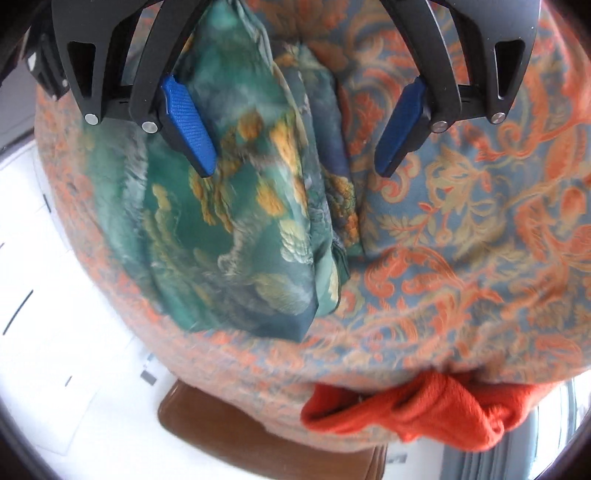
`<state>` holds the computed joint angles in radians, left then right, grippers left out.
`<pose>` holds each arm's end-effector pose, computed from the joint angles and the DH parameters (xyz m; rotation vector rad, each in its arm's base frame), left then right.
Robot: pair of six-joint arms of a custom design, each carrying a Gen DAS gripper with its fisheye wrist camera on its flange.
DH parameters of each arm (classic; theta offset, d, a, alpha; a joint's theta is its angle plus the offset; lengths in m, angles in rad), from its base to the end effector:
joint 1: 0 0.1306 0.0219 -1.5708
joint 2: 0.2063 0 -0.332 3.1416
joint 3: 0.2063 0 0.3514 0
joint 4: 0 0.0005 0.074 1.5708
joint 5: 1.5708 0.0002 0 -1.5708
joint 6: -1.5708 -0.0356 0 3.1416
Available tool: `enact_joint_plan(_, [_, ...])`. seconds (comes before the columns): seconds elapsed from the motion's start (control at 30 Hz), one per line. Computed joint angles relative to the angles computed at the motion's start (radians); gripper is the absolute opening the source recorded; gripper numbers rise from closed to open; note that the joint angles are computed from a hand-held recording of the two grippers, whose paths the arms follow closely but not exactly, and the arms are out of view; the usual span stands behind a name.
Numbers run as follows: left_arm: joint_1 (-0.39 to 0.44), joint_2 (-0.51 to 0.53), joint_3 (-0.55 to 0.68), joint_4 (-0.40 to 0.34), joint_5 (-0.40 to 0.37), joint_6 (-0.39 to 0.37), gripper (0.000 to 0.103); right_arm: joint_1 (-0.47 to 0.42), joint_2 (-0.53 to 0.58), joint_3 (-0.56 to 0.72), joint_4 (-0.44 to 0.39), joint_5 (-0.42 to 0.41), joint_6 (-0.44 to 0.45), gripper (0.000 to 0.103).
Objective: Fold large clothes
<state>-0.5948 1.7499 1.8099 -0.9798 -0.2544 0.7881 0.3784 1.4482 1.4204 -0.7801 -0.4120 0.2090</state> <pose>0.4711 -0.3085 0.3729 -0.3443 2.4472 -0.2881 0.4358 0.1881 0.3745 -0.8713 2.1986 0.5706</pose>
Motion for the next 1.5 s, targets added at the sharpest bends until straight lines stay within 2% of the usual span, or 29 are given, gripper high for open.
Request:
enact_joint_plan(0.13, [-0.061, -0.051, -0.008, -0.027, -0.135, 0.028, 0.099, -0.031, -0.178, -0.109, 0.026, 0.063, 0.006, 0.080])
enact_joint_plan(0.3, [-0.169, 0.000, 0.089, -0.204, -0.355, 0.085, 0.100, -0.088, -0.290, -0.168, -0.009, 0.169, 0.042, 0.083])
enact_joint_plan(0.37, [-0.191, 0.022, 0.117, -0.245, -0.388, 0.097, 0.103, -0.111, -0.307, -0.175, -0.022, 0.210, 0.050, 0.083])
enact_joint_plan(0.47, [-0.221, 0.049, 0.154, -0.291, -0.391, 0.135, 0.103, -0.151, -0.318, -0.179, -0.043, 0.225, 0.054, 0.083])
enact_joint_plan(0.63, [-0.254, 0.043, 0.147, -0.276, -0.401, 0.160, 0.102, -0.206, -0.307, -0.155, -0.077, 0.251, 0.059, 0.083])
enact_joint_plan(0.73, [-0.265, 0.045, 0.155, -0.275, -0.378, 0.180, 0.102, -0.228, -0.318, -0.160, -0.093, 0.272, 0.053, 0.083])
enact_joint_plan(0.87, [-0.294, 0.058, 0.170, -0.277, -0.401, 0.199, 0.102, -0.241, -0.326, -0.172, -0.089, 0.311, 0.051, 0.083])
enact_joint_plan(1.0, [-0.309, 0.063, 0.166, -0.268, -0.389, 0.213, 0.102, -0.247, -0.333, -0.176, -0.106, 0.360, 0.065, 0.083])
enact_joint_plan(1.2, [-0.329, 0.086, 0.185, -0.300, -0.411, 0.208, 0.102, -0.261, -0.339, -0.184, -0.104, 0.398, 0.066, 0.083])
enact_joint_plan(1.5, [-0.326, 0.079, 0.160, -0.321, -0.372, 0.241, 0.102, -0.263, -0.314, -0.164, -0.124, 0.427, 0.066, 0.084])
